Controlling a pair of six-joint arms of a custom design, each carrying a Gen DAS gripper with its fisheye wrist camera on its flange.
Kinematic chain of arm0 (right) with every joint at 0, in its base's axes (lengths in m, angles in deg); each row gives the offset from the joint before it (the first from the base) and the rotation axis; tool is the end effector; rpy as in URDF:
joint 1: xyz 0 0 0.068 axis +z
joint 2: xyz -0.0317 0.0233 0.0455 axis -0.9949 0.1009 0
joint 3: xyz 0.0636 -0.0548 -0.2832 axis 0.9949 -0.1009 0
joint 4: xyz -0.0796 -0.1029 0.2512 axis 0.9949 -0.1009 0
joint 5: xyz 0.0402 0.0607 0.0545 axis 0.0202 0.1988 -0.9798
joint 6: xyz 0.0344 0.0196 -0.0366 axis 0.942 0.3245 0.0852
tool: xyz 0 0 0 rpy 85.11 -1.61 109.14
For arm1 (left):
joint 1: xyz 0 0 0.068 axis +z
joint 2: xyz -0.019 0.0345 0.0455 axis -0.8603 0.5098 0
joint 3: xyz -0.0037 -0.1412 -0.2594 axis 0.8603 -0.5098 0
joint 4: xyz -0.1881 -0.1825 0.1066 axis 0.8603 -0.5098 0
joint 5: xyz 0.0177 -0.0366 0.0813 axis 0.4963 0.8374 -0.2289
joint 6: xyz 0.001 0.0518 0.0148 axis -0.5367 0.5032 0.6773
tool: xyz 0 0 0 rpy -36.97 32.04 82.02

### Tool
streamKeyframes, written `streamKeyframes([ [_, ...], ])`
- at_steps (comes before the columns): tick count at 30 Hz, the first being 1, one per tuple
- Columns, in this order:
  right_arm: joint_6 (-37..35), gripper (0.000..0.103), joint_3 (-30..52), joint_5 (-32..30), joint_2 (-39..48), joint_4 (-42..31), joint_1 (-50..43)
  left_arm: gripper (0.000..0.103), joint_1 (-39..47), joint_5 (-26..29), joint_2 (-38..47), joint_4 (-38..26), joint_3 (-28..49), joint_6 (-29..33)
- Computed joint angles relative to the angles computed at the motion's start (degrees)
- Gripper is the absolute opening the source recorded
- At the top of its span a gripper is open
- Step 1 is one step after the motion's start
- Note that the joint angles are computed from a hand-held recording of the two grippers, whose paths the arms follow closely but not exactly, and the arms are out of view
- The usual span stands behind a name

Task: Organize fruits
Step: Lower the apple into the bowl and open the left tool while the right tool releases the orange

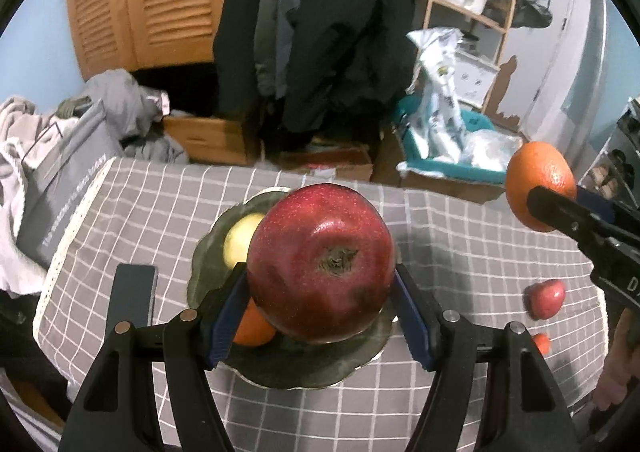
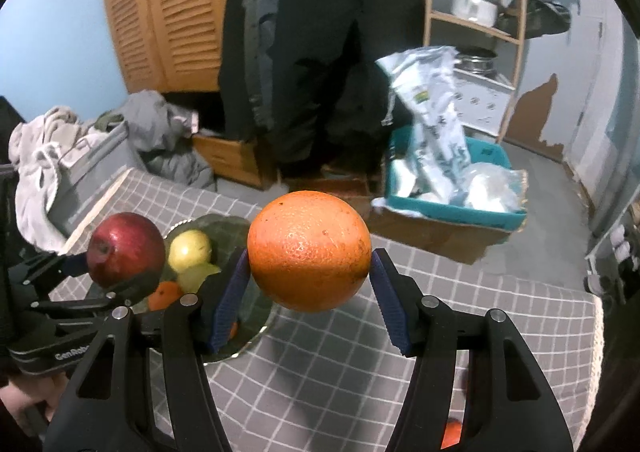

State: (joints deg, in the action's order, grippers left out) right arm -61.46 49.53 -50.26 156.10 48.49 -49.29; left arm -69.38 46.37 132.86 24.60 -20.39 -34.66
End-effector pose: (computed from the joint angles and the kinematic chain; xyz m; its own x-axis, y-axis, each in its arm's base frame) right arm 0.2480 0.1622 0.3473 -0.6997 -0.0904 -0.7087 -0.1882 0.9803 0.0608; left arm 0.2512 -0.0447 0.3128 -0.7903 0.0222 -0.6124 0.0881 0.9931 -0.0777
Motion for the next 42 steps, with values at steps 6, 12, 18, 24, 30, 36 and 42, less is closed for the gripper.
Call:
streamKeyframes([
  [6, 0.18, 0.061, 0.1, -1.47, 4.57, 2.41, 1.8, 0.071, 3.38, 2.22, 2.51, 0.5, -2.58, 1.01],
  [12, 0.57, 0.061, -0.16, -4.16, 9.15, 4.94, 2.66, 0.071, 5.17, 3.67, 5.82, 0.74, -4.26, 1.47],
  [18, 1.45, 0.061, -0.51, -6.07, 12.3, 6.11, 3.11, 0.071, 5.4, 3.1, 7.45, 1.73, -5.68, 1.58],
  [24, 1.75, 0.061, -0.89, -7.55, 14.64, 6.69, 2.73, 0.071, 5.91, 3.5, 10.26, 1.33, -6.0, 1.48],
  [30, 1.92, 0.061, -1.11, -8.15, 15.95, 7.22, 2.9, 0.071, 5.88, 3.41, 11.73, 1.37, -6.08, 1.31],
  [36, 2.11, 0.061, -1.16, -9.24, 16.52, 7.85, 2.43, 0.078, 4.45, 0.52, 10.47, 1.61, -5.88, 1.66],
  [42, 2.65, 0.061, -0.66, -10.46, 17.59, 8.34, 1.93, 0.082, 7.44, 0.33, 8.44, 1.23, -4.65, 2.17],
])
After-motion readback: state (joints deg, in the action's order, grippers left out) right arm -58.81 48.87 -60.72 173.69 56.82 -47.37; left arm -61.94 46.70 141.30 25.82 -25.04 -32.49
